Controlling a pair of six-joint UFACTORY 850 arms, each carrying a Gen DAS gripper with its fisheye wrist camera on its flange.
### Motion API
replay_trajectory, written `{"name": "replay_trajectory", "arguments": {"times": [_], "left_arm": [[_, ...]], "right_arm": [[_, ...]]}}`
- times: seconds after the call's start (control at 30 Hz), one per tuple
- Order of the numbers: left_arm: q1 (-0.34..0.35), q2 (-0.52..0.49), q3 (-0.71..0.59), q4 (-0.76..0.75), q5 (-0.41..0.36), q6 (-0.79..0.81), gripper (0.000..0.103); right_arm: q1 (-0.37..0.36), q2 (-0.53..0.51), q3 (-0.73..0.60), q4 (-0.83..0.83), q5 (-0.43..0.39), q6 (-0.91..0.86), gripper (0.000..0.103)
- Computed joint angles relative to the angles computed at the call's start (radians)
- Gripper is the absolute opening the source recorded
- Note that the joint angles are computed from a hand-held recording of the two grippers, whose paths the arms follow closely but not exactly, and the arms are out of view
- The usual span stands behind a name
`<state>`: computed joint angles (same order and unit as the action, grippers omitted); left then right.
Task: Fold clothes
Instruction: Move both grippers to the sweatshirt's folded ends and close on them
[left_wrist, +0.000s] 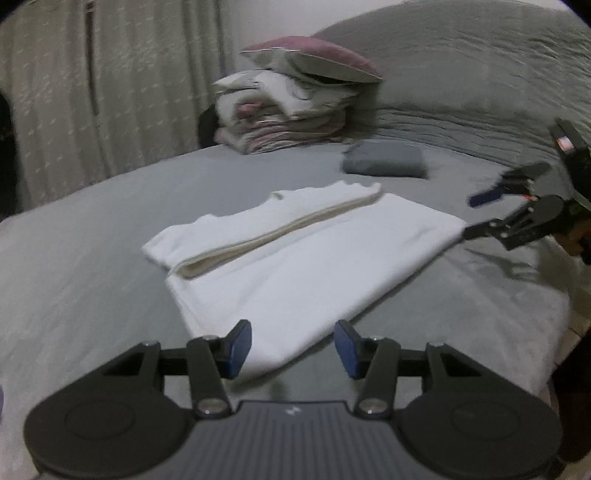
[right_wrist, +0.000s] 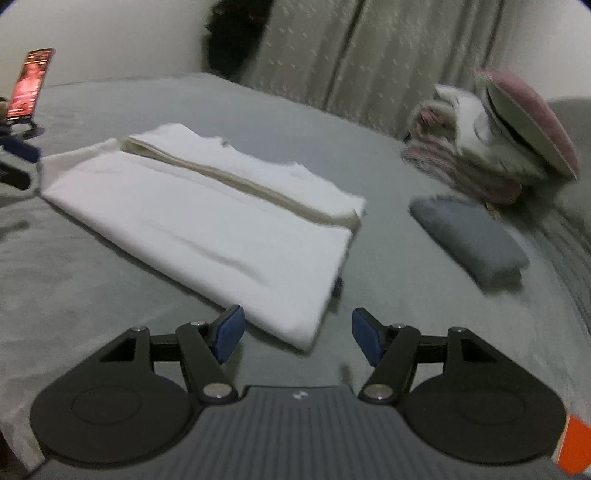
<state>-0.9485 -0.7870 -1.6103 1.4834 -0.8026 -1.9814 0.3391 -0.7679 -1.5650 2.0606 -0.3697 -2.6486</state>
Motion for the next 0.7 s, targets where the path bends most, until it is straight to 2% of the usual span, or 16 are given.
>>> {"name": "replay_trajectory", "arguments": {"times": [0.07,0.23,0.43,0.57,0.63,0.7], "left_arm": [[0.003,-0.021,-0.033,-0.043,0.015,0.100,0.051],[0.012,-0.079,-0.115,-0.199,0.006,0.374,0.052],[0.010,-0.057,-0.079,-0.198,-0.022,0.372,0.052],[0.015,-0.056,-0.080,-0.208,-0.021,0.378,0.051],[0.015,-0.059,-0.085,-0.217,-0.032,0.378,0.048],[0.015,-0.061,-0.091,-0.231,-0.046,0.377,0.037]], "right_arm": [[0.002,0.001,0.004,-0.027,-0.016,-0.015,0.067],[0.016,-0.016,-0.006,-0.035,0.018,-0.106,0.062],[0.012,-0.037,-0.035,-0.001,0.051,-0.137,0.053],[0.018,-0.052,-0.056,0.004,0.066,-0.134,0.041],[0.024,-0.052,-0.050,0.076,0.072,-0.216,0.030],[0.031,-0.050,-0.042,0.167,0.075,-0.320,0.021]]}}
